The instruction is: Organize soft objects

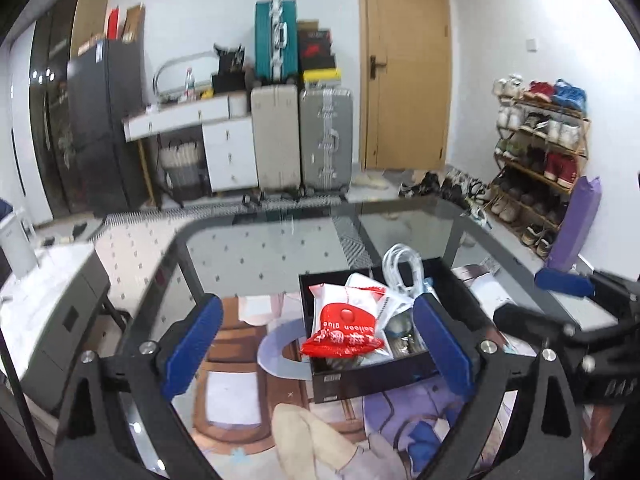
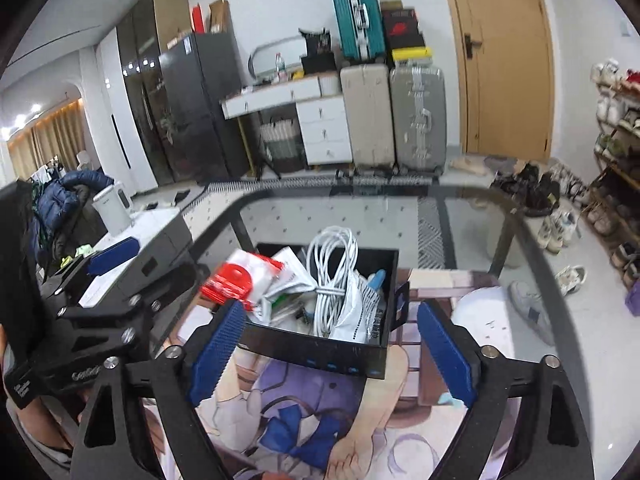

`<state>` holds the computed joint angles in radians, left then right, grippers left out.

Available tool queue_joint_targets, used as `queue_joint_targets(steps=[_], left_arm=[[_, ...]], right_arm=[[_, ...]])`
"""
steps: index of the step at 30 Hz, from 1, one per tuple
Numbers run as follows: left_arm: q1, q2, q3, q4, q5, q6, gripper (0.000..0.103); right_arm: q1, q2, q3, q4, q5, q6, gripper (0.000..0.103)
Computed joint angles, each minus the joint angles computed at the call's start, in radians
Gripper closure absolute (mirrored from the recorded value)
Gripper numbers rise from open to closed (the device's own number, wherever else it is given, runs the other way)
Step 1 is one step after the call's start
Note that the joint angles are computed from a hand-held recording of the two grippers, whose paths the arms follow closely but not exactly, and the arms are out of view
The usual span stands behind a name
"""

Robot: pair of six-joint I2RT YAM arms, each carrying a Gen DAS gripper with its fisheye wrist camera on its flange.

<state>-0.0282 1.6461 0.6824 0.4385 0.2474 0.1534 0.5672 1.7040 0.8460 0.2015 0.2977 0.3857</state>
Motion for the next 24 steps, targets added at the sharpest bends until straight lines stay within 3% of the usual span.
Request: queue_joint_targets(steps=[2,4,6,11,15,21,23,24], left_arm=[[0.012,-0.072,-0.061,0.023,-0.002,0.021,0.0],[0.032,-0.165,-0.134,0.05,0.0,0.024,0.0],[0.061,-0.265,-0.204,0.063,0.021,0.007,0.0],[0.159,-0.515,-0.353,-0.013,0.156,-0.011,0.0],[0.267,-0.741,-0.502,-0.08,0.268,0.013,0.0],[0.539,-1.08,-0.628,-0.335,0.527,0.104,0.0],[0.626,-1.183,-0.652,-0.427,0.613,0.153,0.0],[0.684,-1.23,-0.657,-0.49,0.677,0.189,0.0]], right_arm=[[0.047,-0.082,-0.056,0.004,0.057,0.02,0.008],[0.107,-0.176,-0.125,0.012,0.135,0.057,0.001],[0.192,-0.269,-0.193,0.012,0.243,0.104,0.001],[0.423,-0.369,-0.292,-0.012,0.463,0.166,0.001],[0.598,-0.375,-0.326,-0.088,0.599,0.284,0.001],[0.858,-0.35,-0.343,-0.277,0.808,0.601,0.001],[0.933,-0.321,-0.32,-0.41,0.864,0.762,0.001],[0.988,-0.287,-0.293,-0.533,0.899,0.909,0.001]])
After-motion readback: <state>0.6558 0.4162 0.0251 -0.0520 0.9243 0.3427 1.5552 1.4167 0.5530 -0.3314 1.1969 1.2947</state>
